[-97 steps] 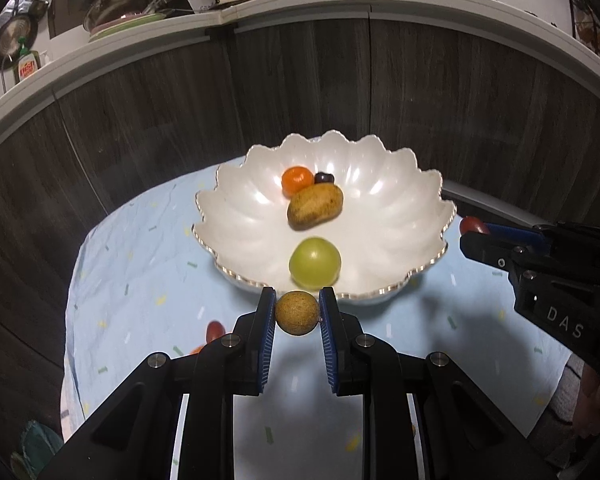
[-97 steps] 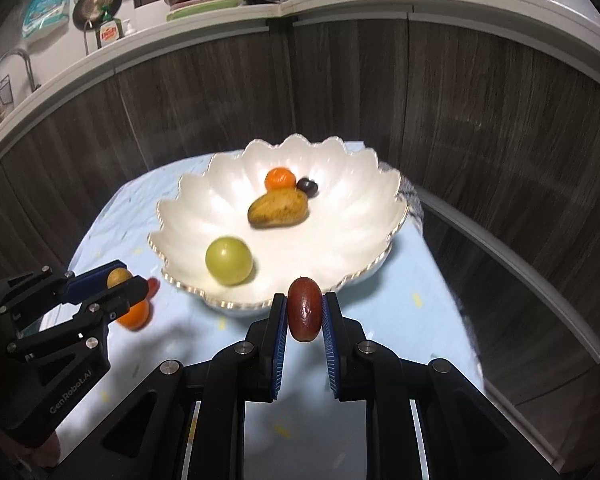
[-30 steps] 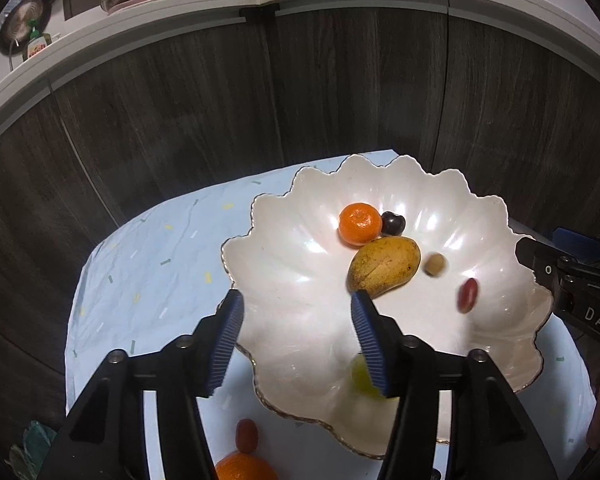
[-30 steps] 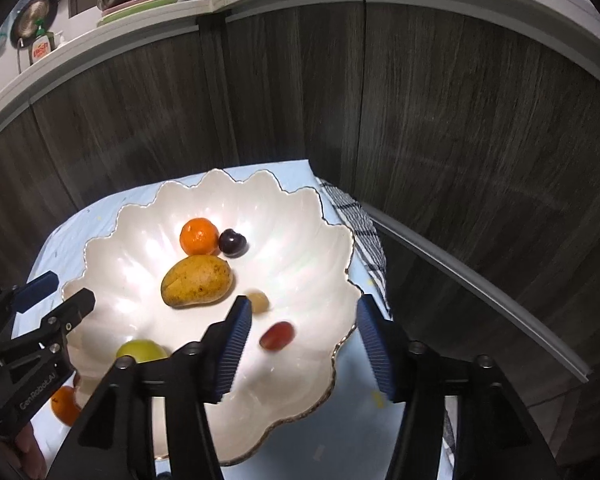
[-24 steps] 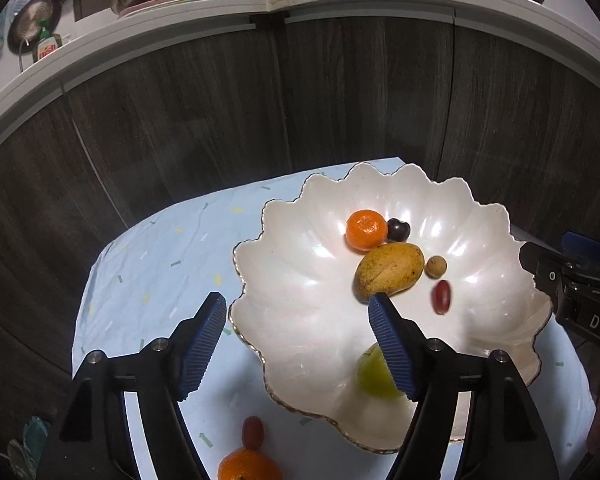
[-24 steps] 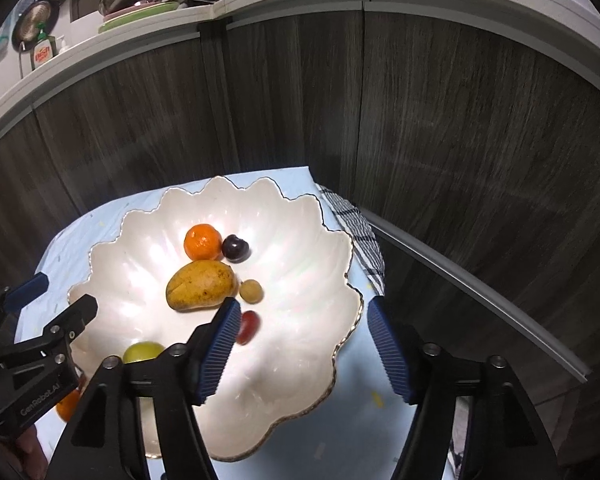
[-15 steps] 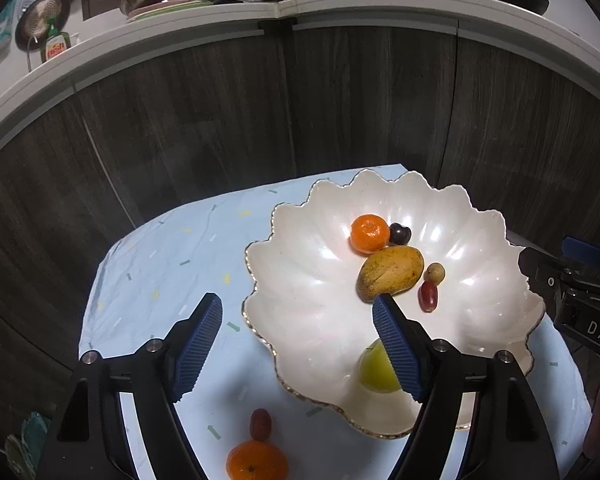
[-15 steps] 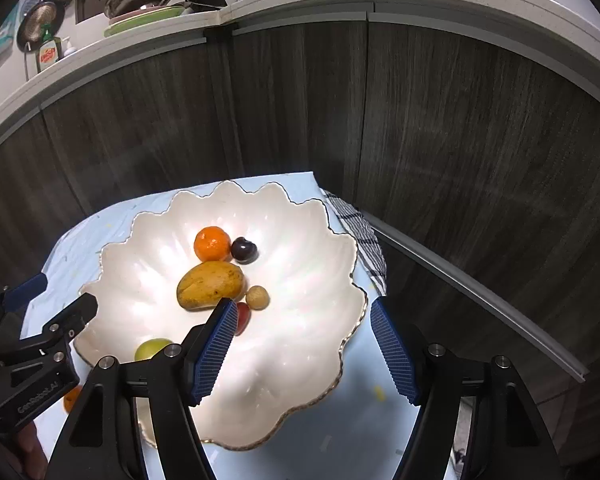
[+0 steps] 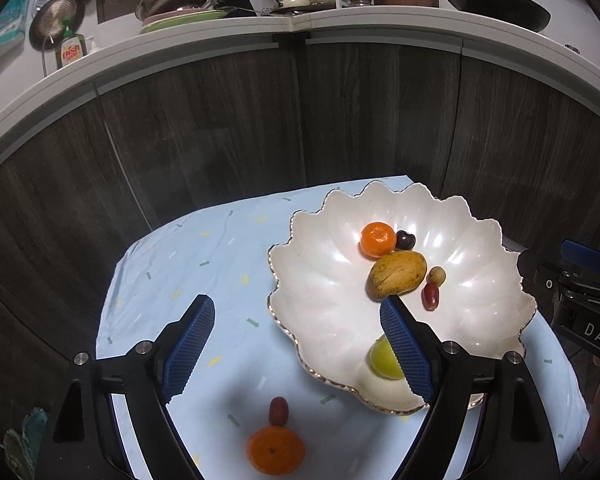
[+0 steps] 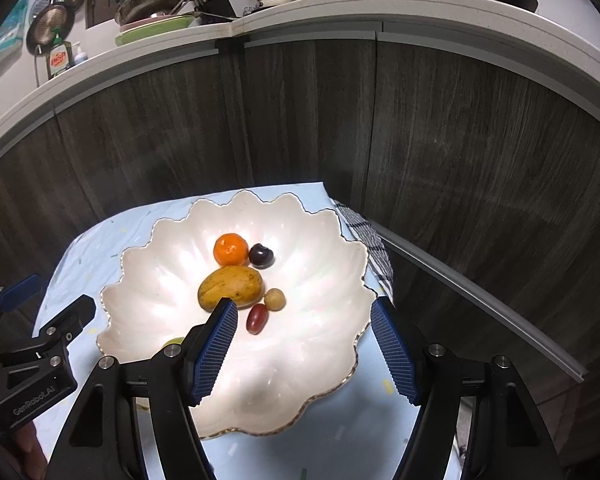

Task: Organize fruits
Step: 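Move the left tool to the tangerine while the right tool approaches the dark berry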

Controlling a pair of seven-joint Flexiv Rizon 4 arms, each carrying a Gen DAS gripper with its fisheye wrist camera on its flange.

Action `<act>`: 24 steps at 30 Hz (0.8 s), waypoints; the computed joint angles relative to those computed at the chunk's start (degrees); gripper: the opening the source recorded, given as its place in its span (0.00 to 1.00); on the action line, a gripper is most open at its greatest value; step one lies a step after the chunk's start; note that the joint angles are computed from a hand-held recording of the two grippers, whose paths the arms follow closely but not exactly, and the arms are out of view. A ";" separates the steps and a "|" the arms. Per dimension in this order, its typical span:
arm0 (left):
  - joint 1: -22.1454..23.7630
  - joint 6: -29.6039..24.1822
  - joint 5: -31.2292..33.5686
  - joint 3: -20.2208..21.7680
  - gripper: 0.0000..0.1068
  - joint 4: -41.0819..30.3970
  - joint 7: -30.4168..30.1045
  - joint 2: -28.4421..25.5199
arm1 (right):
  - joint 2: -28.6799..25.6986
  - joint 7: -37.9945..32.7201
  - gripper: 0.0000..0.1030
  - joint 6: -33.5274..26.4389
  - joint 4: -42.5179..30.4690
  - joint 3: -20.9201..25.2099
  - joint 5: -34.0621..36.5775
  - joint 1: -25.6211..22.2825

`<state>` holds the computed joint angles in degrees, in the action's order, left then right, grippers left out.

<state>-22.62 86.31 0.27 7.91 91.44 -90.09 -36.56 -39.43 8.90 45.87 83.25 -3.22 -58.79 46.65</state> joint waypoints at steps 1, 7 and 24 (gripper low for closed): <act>0.02 0.17 0.07 0.07 0.80 0.29 -0.08 0.19 | 0.00 0.05 0.68 -0.02 -0.02 0.01 -0.09 0.12; 0.66 1.29 0.11 0.02 0.80 2.91 0.01 1.67 | -0.41 -0.07 0.68 -0.11 -0.70 0.17 -0.25 0.80; 2.67 3.31 -0.40 -0.53 0.80 9.17 1.99 5.15 | -1.71 -1.57 0.68 0.64 -2.33 0.16 0.63 2.73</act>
<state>-19.95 89.62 -0.13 7.39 100.61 -88.11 -31.42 -41.14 7.32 46.51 80.91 -3.05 -58.16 49.38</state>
